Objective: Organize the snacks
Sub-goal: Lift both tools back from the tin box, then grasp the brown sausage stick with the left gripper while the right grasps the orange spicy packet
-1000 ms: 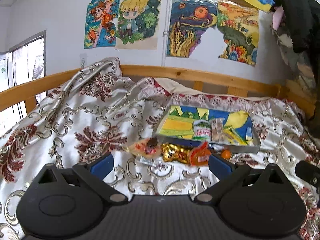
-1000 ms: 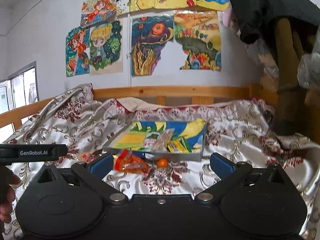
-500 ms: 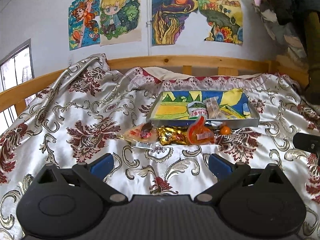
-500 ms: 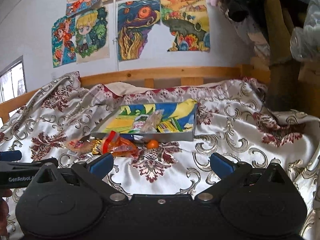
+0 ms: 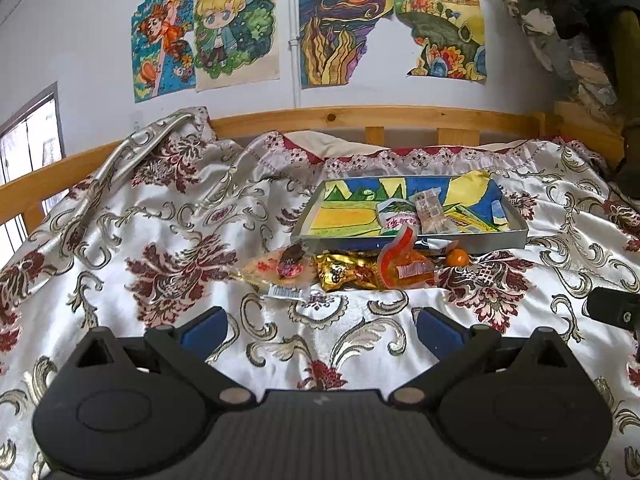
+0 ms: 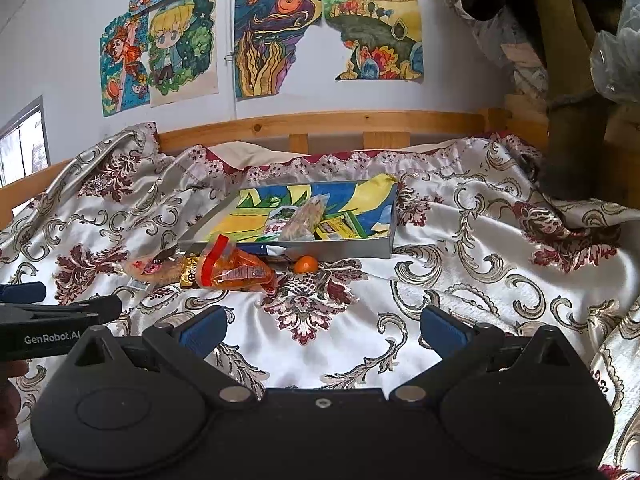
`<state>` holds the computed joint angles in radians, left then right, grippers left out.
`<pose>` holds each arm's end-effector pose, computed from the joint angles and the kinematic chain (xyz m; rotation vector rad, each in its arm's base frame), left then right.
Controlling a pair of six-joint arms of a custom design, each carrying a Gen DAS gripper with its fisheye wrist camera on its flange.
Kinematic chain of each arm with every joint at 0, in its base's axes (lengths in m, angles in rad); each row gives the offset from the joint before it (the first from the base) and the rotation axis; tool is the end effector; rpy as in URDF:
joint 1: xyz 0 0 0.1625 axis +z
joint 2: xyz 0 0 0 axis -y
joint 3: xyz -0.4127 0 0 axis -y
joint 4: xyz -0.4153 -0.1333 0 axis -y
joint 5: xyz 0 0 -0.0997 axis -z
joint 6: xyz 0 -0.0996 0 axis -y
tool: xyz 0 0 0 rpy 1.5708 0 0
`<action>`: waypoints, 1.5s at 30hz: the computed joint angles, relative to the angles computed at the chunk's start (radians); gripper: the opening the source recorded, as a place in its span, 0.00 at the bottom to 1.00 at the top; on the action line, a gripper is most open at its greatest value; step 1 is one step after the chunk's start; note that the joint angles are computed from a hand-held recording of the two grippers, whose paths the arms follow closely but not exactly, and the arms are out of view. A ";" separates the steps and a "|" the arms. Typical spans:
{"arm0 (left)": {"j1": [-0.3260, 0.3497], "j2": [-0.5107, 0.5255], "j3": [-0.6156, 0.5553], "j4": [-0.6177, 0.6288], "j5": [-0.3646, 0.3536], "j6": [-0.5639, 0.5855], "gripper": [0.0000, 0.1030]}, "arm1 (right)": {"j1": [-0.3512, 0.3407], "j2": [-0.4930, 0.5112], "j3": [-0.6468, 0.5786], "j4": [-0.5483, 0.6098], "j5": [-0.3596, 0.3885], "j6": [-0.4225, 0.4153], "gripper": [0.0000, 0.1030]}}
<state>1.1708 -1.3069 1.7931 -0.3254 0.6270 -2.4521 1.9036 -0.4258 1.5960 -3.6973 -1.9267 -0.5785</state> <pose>-0.0041 -0.5591 0.2591 0.2490 1.8319 -1.3030 0.3126 -0.6025 -0.0218 0.8651 -2.2796 1.1952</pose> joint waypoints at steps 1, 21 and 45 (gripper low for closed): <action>0.003 0.003 -0.002 -0.005 0.006 0.006 1.00 | -0.001 0.002 -0.002 -0.002 0.000 0.003 0.99; 0.096 0.119 -0.196 0.119 0.120 -0.055 1.00 | -0.018 0.055 -0.092 0.074 -0.041 0.038 0.99; 0.249 0.286 -0.578 0.425 0.291 -0.054 0.99 | -0.042 0.337 -0.644 0.541 0.174 -0.123 0.99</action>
